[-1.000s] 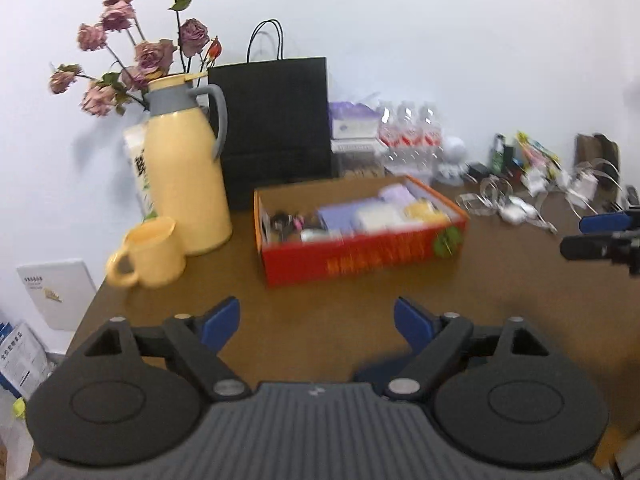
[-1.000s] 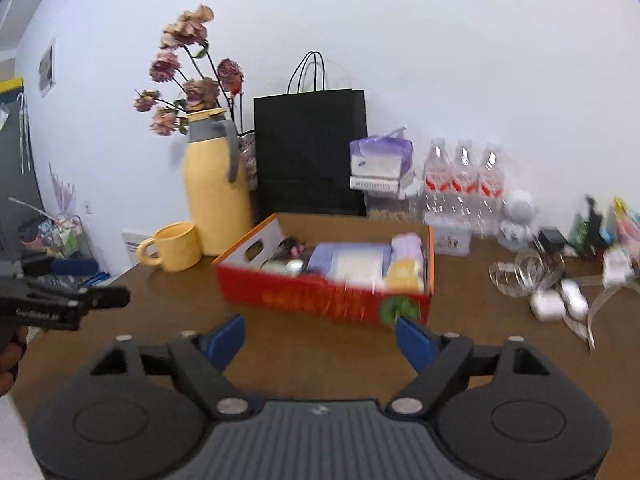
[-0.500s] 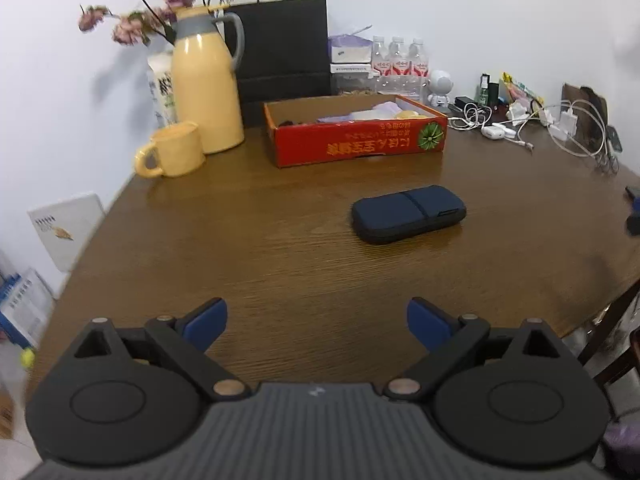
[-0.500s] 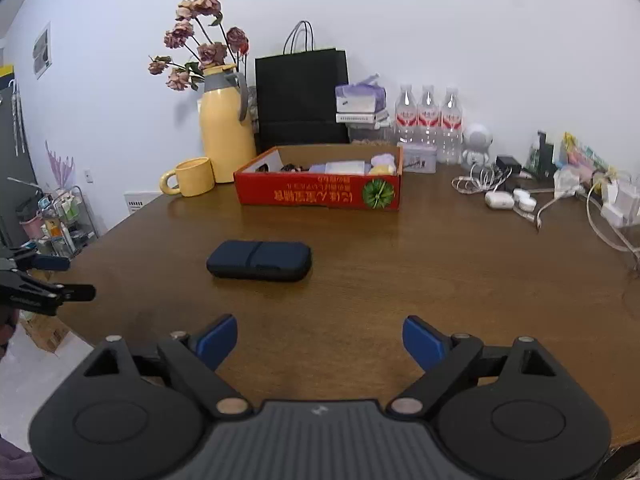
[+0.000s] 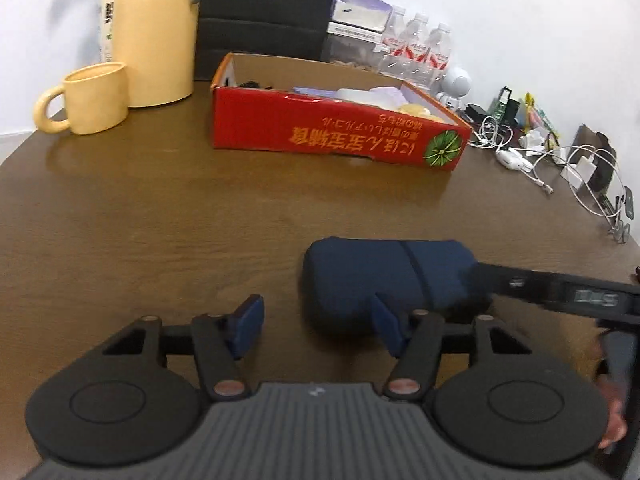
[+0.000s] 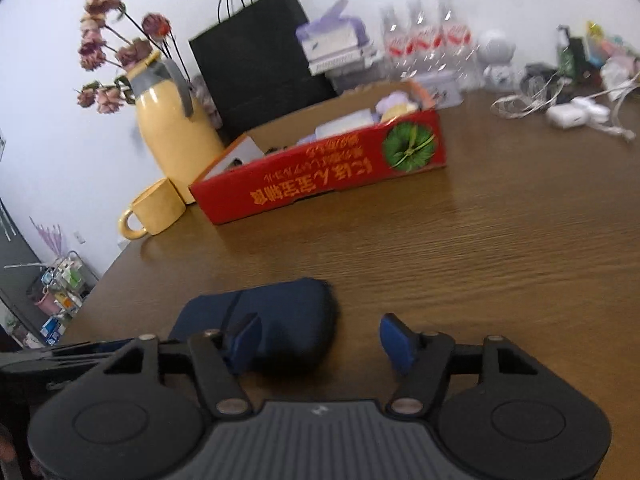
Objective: Organize objects
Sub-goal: 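Move both tools back and grasp the navy zip case together, then carry the navy zip case into the red box and open both tools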
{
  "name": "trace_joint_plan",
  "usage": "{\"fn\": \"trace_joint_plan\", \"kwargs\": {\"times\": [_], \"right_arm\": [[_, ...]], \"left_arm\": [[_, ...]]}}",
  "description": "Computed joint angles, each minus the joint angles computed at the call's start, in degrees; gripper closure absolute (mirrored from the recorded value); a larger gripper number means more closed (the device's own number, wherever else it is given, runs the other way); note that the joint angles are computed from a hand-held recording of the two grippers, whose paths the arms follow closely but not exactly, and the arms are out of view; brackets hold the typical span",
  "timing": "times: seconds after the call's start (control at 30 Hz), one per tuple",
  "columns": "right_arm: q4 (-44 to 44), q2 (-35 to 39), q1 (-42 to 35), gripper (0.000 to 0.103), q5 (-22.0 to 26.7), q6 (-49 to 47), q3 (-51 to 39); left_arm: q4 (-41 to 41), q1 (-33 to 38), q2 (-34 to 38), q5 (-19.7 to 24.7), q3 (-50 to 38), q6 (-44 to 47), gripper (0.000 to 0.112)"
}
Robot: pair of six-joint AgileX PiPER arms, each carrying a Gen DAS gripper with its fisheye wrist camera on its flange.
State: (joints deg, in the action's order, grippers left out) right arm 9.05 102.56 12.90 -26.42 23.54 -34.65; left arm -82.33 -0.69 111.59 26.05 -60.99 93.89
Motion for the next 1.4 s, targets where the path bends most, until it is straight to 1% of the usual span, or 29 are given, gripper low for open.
{"fn": "trace_joint_plan", "kwargs": {"times": [0.03,0.07,0.1,0.13,0.17,0.2,0.3,0.4,0.43,0.47,0.5,0.57,0.63,0.7,0.77,0.83,0.9,0.93,1.0,1.1,1.2,1.27,1.33,1.4], "right_arm": [[-1.9,1.7,-0.3,0.048,0.0,1.8,-1.5],[-5.7,3.1,-1.0,0.05,-0.8,5.1,-2.4],[-9.0,4.5,-1.6,0.051,-1.6,8.2,-3.2],[-10.1,5.1,-2.1,0.051,-2.7,8.9,-3.4],[-9.6,5.7,-2.0,0.051,-2.9,8.3,-4.1],[-10.0,6.1,-2.3,0.051,-2.8,8.4,-4.6],[-12.5,6.2,-2.9,0.051,-1.6,9.3,-5.6],[-9.4,6.1,-2.0,0.053,-2.6,6.5,-4.7],[-8.3,6.1,-1.7,0.055,-2.6,5.7,-4.7],[-6.8,5.9,-1.4,0.059,-2.6,4.8,-4.6],[-5.1,5.6,-0.9,0.06,-2.5,4.0,-4.2],[-3.7,4.5,-0.2,0.061,-2.6,3.5,-2.7],[-2.4,2.5,1.2,0.061,-3.5,2.5,0.2],[2.0,0.2,4.1,0.061,-5.1,0.2,3.8],[7.1,-2.1,7.6,0.061,-6.8,-2.4,7.4],[14.7,-5.3,12.5,0.061,-8.2,-6.3,11.1],[23.7,-8.6,18.3,0.061,-10.8,-10.2,14.4],[28.4,-10.2,21.2,0.061,-11.9,-12.9,15.8],[35.9,-12.5,25.4,0.061,-13.5,-17.5,17.2],[39.3,-14.7,26.5,0.061,-14.1,-21.2,17.7],[37.3,-16.8,23.6,0.061,-13.1,-22.3,17.2],[33.1,-17.9,19.2,0.061,-11.2,-22.3,15.5],[26.4,-18.9,12.9,0.061,-7.1,-23.0,11.9],[17.8,-19.1,6.2,0.061,-1.4,-21.3,6.4]], "left_arm": [[1.0,0.0,0.7,0.5,-1.1,-0.8,0.053],[2.5,0.1,1.6,1.1,-2.3,-2.8,0.054],[5.7,0.5,2.8,2.7,-4.3,-6.9,0.054],[8.9,1.0,4.4,5.2,-6.7,-11.5,0.054],[9.9,1.6,5.5,7.2,-8.3,-13.9,0.053],[10.4,1.7,6.1,8.0,-9.4,-15.0,0.053],[8.2,1.4,7.2,8.1,-10.1,-12.5,0.053],[6.3,0.8,7.5,9.1,-9.7,-9.4,0.055],[4.5,0.1,6.5,7.3,-8.1,-7.3,0.056],[2.6,-0.5,5.6,6.0,-6.4,-5.0,0.056],[1.7,-0.8,4.5,5.3,-4.8,-4.1,0.056],[0.3,-0.7,1.9,4.6,-0.9,-2.6,0.057],[-3.2,-0.2,-1.2,4.5,4.3,2.2,0.058],[-6.2,0.5,-4.4,4.5,9.4,6.5,0.059],[-7.1,1.5,-8.6,4.9,14.6,8.7,0.059],[-8.6,3.1,-12.4,6.5,19.5,12.3,0.059],[-10.5,4.4,-15.6,7.9,23.7,16.2,0.059],[-10.5,4.6,-16.8,8.3,25.1,16.8,0.059],[-8.8,4.3,-17.6,8.4,25.7,15.1,0.059],[-9.0,3.8,-17.7,9.0,24.7,14.5,0.059],[-8.0,3.3,-17.1,10.1,21.2,12.1,0.059],[-8.0,2.4,-15.7,10.4,16.6,11.5,0.059],[-7.1,1.2,-13.6,10.4,10.4,9.5,0.059],[-4.5,0.0,-10.9,10.4,2.5,5.6,0.059]]}}
